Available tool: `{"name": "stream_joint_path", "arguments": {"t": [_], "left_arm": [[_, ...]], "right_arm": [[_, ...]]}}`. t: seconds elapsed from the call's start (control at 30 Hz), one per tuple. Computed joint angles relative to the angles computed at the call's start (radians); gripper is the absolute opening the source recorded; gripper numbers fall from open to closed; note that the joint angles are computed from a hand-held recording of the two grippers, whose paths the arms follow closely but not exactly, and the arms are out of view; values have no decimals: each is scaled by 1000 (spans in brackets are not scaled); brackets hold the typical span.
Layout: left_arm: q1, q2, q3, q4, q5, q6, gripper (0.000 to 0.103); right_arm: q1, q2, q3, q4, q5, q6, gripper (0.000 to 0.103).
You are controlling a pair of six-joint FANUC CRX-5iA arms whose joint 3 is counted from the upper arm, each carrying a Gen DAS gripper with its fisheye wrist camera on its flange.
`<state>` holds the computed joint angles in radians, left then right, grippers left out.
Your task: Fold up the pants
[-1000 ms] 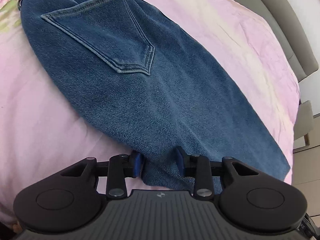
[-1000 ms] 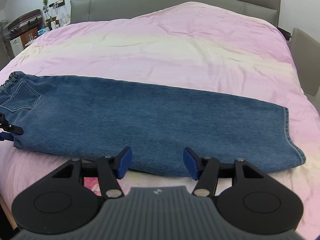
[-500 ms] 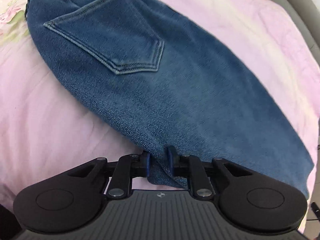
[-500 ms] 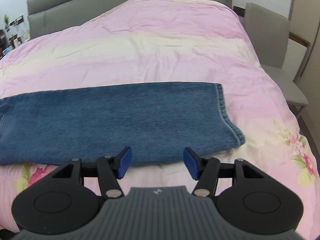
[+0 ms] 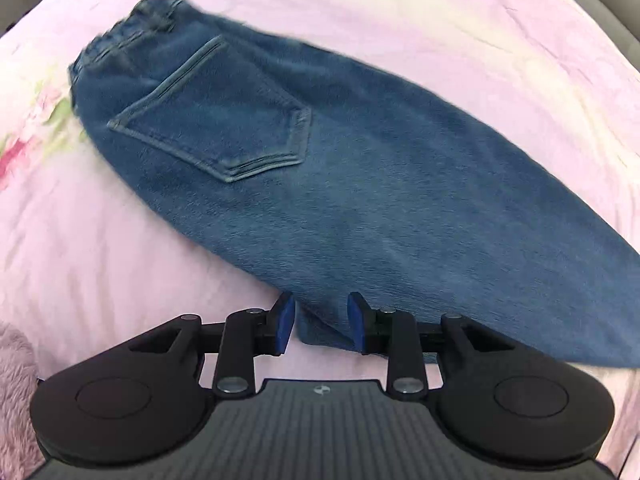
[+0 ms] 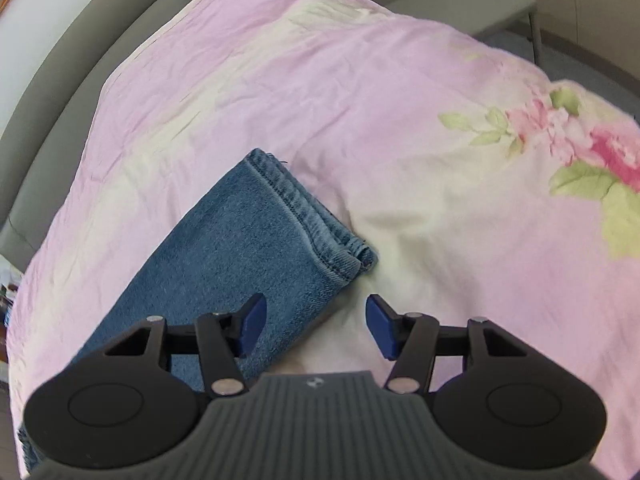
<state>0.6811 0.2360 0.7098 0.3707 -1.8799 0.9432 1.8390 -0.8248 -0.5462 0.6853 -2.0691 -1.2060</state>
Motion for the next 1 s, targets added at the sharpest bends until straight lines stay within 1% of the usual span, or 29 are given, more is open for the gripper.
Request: {"name": "stream_joint_path", "arguments": {"t": [0.07,0.17,0.23,0.3,0.37,0.4,0.43,0.47,0.5,0.53,0.63,0.7,0.77,0.8,0.9,1.0], "left_arm": [[-14,-13,-13,15,11,-19,36],[-46,-4,-4,50,-20,-36,36],[-80,-19,-35,69,-14,-65,36],[-109,-41,-73,94,-3,-98,36],[-146,-62,-114,119,-2,-129,36],[-163,-73,-139,140,3,-144,36],[-184,-85,-167,158,10,-162,36],[-203,-93,-186,169,13,-173,36],[-224,-103,-211,188,16,-187,35],[-243,-108,-228,205,13,-202,34],[-308,-115,-277,237,8,-244,30],[-348,-122,-315,247,15,-274,30],[-379,-139,-359,257,21,-304,29],[-395,-147,-379,257,22,-315,27],[-427,-178,-441,251,34,-353,24],[-443,-207,-500,236,58,-369,23]], "right_arm": [[10,-36,-45,9,12,-53,48],[15,-87,-112,24,33,-127,48],[11,-116,-156,45,43,-155,45],[-53,-125,-186,60,94,-130,45],[-149,-108,-196,57,162,-74,42],[-182,-94,-191,55,182,-49,39],[-195,-85,-185,56,187,-32,33],[-182,-84,-181,62,174,-29,29],[-134,-92,-179,74,134,-47,23],[-110,-93,-173,89,113,-44,20],[-103,-62,-121,129,86,50,18],[-144,-31,-81,162,106,142,18],[-204,8,-34,192,145,234,18],[-229,27,-11,202,162,275,17],[-310,97,72,219,211,414,17],[-379,160,149,229,262,517,17]]}}
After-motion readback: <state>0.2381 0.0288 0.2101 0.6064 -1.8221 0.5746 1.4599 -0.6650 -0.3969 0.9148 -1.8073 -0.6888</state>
